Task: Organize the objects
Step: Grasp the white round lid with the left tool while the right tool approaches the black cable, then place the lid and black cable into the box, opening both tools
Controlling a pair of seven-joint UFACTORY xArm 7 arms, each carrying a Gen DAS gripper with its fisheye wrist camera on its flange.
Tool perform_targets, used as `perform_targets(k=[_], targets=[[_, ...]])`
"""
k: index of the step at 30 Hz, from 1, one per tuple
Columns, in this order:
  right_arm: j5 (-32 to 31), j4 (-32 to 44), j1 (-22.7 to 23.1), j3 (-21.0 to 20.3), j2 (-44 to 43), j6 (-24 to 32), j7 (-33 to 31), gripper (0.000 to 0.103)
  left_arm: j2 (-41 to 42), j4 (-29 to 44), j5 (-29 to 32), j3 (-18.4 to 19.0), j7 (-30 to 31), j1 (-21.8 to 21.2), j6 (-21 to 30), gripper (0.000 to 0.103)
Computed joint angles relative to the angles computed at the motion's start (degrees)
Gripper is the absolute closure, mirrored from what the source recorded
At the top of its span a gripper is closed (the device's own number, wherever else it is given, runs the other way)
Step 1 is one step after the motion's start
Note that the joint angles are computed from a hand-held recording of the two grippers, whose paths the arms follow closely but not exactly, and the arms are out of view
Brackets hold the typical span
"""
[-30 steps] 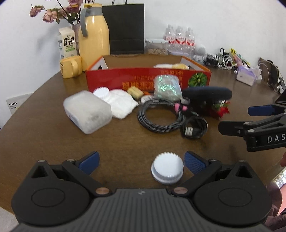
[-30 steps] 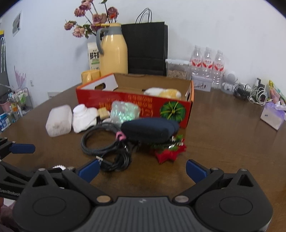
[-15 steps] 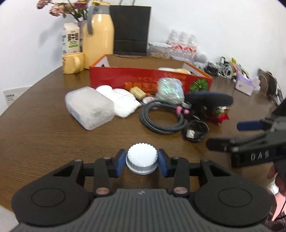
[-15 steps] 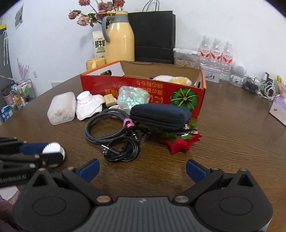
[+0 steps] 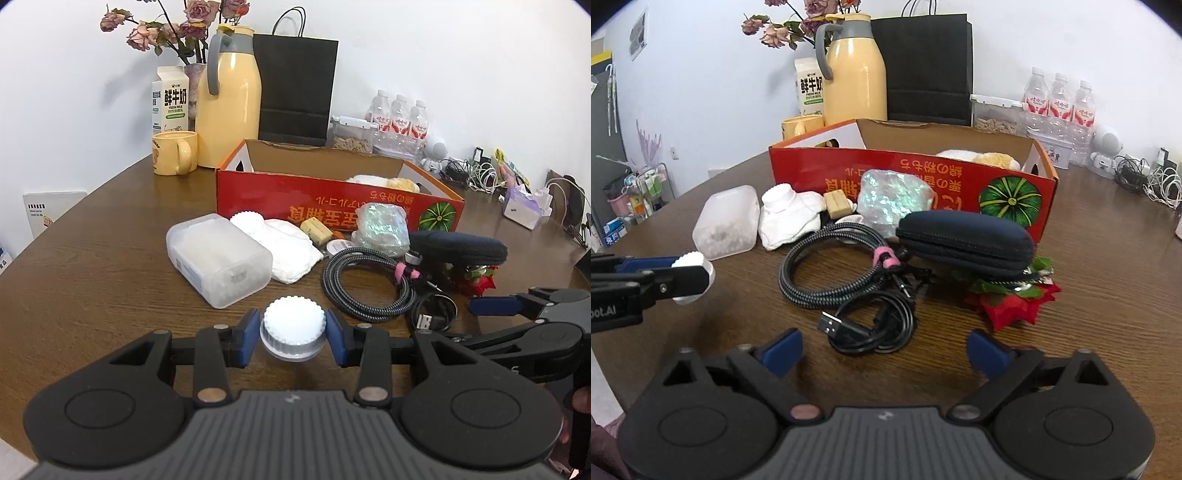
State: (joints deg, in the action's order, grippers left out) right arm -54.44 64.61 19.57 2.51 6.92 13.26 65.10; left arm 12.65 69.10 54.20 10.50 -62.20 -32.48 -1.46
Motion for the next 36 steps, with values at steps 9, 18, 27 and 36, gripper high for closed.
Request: perform_targets(k=[9, 18, 27, 36], targets=[[-7.51, 1.6, 1.12, -1.39, 1.26, -1.89, 4.47, 0.045, 0.92, -0.07, -6.54, -0.26, 5.73, 0.29, -0.53, 0.063], [-12.36, 0.59, 0.63, -0.98, -0.29, -3.9, 8.64, 0.046, 0.58, -0.69, -8.8, 4.61, 7.42, -3.85, -2.06, 0.063], [-19.91, 2.33, -1.29, -0.29, -2.02, -9.49, 14.25, 0.047, 2.64, 3.92, -9.3, 12.48, 7.02, -10.22, -4.56, 0.063], [-21.75, 12.68, -2.14, -1.68, 2.71, -9.83, 13.26, 0.047, 11.19, 18.4, -19.26, 7.96, 15.36, -5.73, -3.42, 0.063]])
